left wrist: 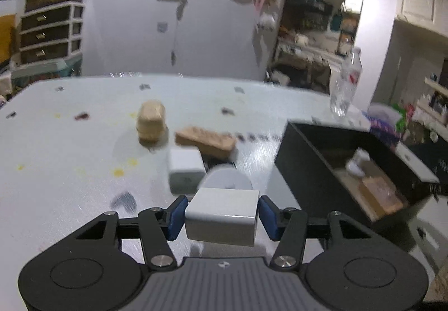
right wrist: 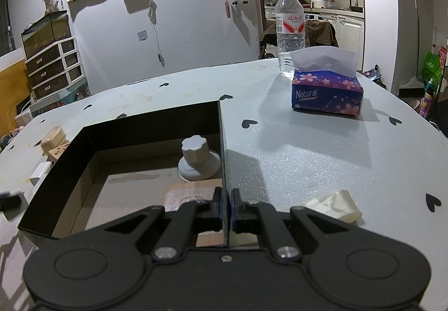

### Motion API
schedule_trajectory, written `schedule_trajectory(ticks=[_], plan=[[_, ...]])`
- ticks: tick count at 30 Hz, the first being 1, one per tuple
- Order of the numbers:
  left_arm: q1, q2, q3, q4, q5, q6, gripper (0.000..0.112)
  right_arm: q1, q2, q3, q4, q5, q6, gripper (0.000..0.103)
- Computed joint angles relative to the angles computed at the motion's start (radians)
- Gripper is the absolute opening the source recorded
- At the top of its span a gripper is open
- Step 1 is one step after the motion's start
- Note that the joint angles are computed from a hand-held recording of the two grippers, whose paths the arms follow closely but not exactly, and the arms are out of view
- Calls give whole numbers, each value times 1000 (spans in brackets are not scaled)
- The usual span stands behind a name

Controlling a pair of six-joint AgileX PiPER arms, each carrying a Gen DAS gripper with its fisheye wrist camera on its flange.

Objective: Organize rigid objects
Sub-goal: 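Grasp the white rectangular charger with the left tool and lift it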

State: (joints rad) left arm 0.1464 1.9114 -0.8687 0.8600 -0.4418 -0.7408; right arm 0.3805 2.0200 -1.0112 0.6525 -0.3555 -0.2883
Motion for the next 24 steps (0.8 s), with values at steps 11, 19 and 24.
schedule_trajectory(ticks=[11, 19, 24], plan=[[-37, 22, -9, 9, 60, 48, 55, 1, 1, -2, 5, 0, -4, 6], [-77, 27, -72, 9, 131, 47, 57, 2, 1, -2, 1, 0, 1, 6], [-99, 22, -61, -111, 153, 167, 60, 2, 1, -2, 4, 0, -1, 6]])
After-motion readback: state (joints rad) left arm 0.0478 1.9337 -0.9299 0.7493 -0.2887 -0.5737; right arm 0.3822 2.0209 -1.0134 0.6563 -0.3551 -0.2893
